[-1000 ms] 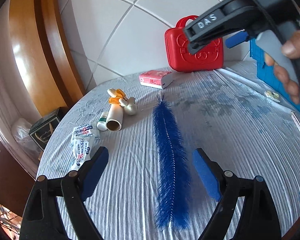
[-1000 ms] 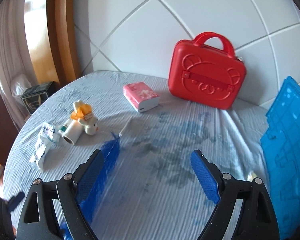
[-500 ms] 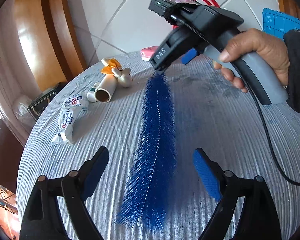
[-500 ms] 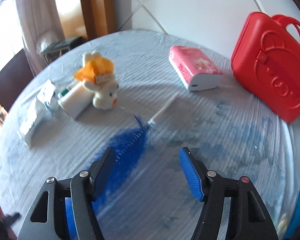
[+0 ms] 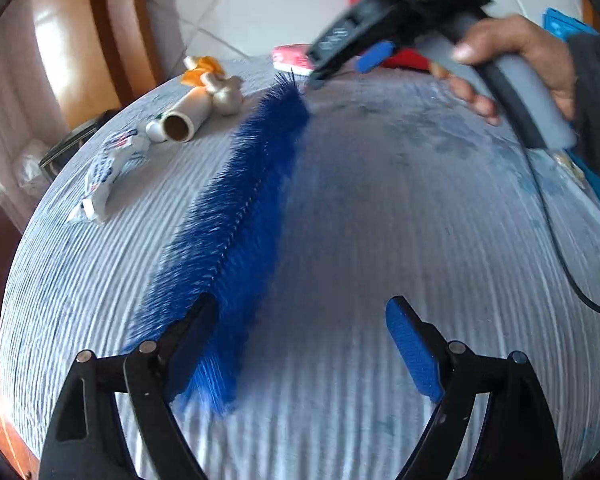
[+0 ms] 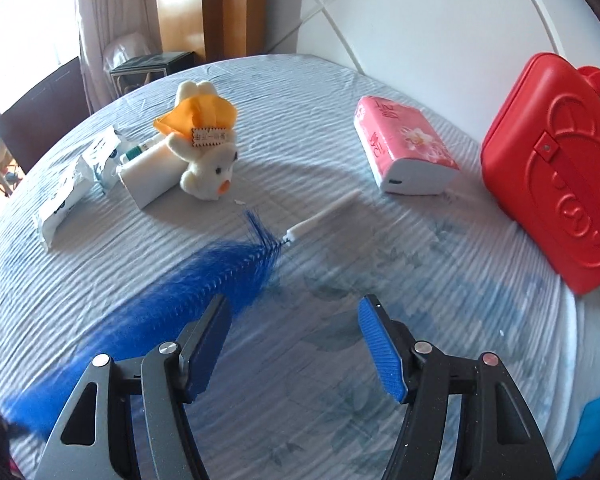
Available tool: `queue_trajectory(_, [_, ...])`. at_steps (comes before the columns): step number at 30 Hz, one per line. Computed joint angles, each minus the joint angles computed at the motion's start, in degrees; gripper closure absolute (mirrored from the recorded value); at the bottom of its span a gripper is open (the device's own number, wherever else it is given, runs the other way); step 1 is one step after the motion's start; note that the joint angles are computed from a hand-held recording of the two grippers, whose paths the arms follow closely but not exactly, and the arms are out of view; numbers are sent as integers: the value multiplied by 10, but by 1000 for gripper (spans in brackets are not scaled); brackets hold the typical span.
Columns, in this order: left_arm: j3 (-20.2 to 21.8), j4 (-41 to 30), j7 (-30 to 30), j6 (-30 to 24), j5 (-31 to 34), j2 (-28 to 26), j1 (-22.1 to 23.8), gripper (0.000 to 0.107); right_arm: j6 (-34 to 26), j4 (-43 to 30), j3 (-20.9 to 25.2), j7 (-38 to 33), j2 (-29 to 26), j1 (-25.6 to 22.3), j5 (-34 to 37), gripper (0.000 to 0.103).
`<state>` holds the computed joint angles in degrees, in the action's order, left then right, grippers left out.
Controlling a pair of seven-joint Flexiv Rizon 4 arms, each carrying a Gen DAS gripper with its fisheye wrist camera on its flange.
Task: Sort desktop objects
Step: 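Grasp the blue bristle brush with the left tool while the right grips its other end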
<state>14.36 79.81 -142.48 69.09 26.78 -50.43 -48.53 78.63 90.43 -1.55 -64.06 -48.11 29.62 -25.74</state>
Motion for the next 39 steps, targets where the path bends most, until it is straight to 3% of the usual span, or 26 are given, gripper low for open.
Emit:
queue_trajectory(3, [27, 0, -30, -32, 0, 1, 10, 20, -9, -28, 7, -11, -16, -5, 13, 36])
queue_trajectory(6, [32, 11, -51, -31, 10, 8, 28, 20, -55, -121, -68, -155, -52, 76, 240, 36])
queue_trajectory(8, [36, 11, -58, -47, 21, 12, 28, 20, -116, -211, -91, -178, -93, 91, 287, 36])
queue_trajectory(9, [29, 16, -58, -48, 23, 16, 34, 20, -154, -257, -74, -165, -115, 77, 262, 36])
queue_trajectory(12, [7, 38, -60, -22, 21, 28, 51, 20, -260, -397, 52, -99, -202, 5, 58, 36])
queue_trajectory(14, [4, 36, -46, -23, 28, 27, 49, 20, -339, -490, 87, -124, -256, -1, 13, 37])
queue_trajectory(16, [6, 28, -29, -37, 39, 24, 42, 20, -364, -526, 85, -144, -270, 4, 26, 37])
queue_trajectory(18, [10, 27, -26, -38, 48, 25, 43, 20, -377, -487, 114, -144, -250, -10, -19, 35])
queue_trajectory(22, [21, 28, -29, -33, 57, 27, 61, 20, -373, -300, 17, -172, -130, 29, 45, 34])
queue_trajectory(25, [19, 27, -22, -29, 55, 25, 82, 20, -357, -160, 18, -125, -42, 21, 45, 34])
queue_trajectory(28, [17, 37, -17, 15, 59, 29, 93, 20, -234, -20, 17, -53, 47, 5, 79, 34])
queue_trajectory(29, [11, 42, -7, 35, 57, 32, 100, 20, -175, 27, 38, -26, 69, -19, 69, 34])
queue_trajectory(31, [-14, 53, 39, 88, 48, 35, 124, 20, -87, 90, 41, -19, 93, -28, 54, 34])
queue_trajectory(32, [-20, 52, 64, 103, 48, 35, 128, 20, -57, 111, 31, -17, 98, -21, 36, 34])
queue_trajectory(36, [-5, 12, 139, 118, 51, 17, 118, 20, -33, 109, 46, -22, 72, -30, 32, 34])
queue_trajectory(38, [-60, 6, 224, 143, 25, 10, 162, 20, -57, 77, 82, -2, 51, -52, 78, 34])
queue_trajectory(39, [-79, -1, 251, 138, 25, 7, 175, 20, -47, 76, 78, 13, 46, -46, 87, 34])
